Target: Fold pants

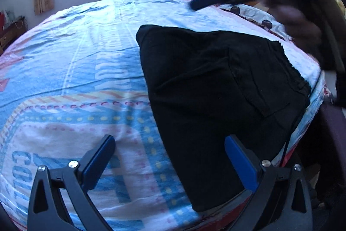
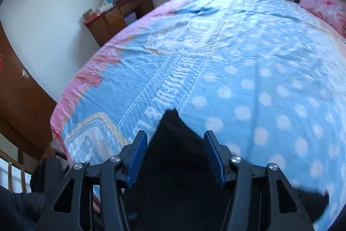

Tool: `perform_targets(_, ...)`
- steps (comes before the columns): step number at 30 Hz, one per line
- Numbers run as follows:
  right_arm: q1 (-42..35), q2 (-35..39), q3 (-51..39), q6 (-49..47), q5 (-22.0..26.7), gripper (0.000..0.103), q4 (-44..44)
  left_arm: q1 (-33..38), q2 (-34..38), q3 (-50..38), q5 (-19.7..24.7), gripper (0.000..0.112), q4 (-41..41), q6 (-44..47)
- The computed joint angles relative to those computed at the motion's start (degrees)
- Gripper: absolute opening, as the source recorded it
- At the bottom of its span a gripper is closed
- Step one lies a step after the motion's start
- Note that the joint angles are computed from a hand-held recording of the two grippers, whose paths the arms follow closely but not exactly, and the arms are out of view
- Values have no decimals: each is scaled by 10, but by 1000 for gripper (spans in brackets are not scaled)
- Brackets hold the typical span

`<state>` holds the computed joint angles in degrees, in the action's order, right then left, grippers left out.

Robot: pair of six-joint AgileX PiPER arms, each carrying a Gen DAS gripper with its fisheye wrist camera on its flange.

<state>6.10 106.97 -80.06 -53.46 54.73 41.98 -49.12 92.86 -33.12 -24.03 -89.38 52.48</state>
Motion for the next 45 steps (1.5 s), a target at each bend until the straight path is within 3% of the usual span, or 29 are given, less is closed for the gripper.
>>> perform_targets(3,41,57,-71,63,5,50,-56,1,3,4,-14,103,-1,-3)
perform_targets(8,80,140,-176,115,68,41,-112,12,6,14,-11,103,35,-35)
perform_targets(13,101,176,-222,126,96,16,-139,-1,23,9,-31,103,32,-23)
perform_targets(17,110,186,-219,133,48,4,-155,-16,30,6,-45,103,32,-34)
perform_targets(21,113,210,-215,129,3,2,-163,-29,46,-2,-58,103,38,-47)
perform_targets(27,74,196,-211,77,26,4,-90,-8,4,15,-31,103,41,-57)
perform_targets(32,-19,113,-136,35,31,7,-13,3,-46,26,-45,103,48,-68)
perform_targets(34,-50,73,-83,-3,46,17,11,18,-43,13,-31,103,45,-45)
perform_targets(36,-74,50,-41,-39,78,47,24,34,-24,-15,-16,103,25,0)
perform_targets(37,-82,36,-9,-59,84,49,28,40,-15,-27,-9,103,14,22)
perform_targets(38,-86,28,13,-74,84,49,28,45,-5,-41,-1,103,3,46)
perform_targets(41,-95,26,69,-102,19,49,32,52,45,-91,15,103,-63,147)
perform_targets(43,-112,70,49,-85,16,46,50,51,56,-102,17,103,-72,156)
perform_targets(44,-125,89,39,-99,15,38,77,52,55,-103,21,103,-73,154)
perform_targets(45,-134,104,27,-100,21,36,94,53,51,-107,21,103,-87,166)
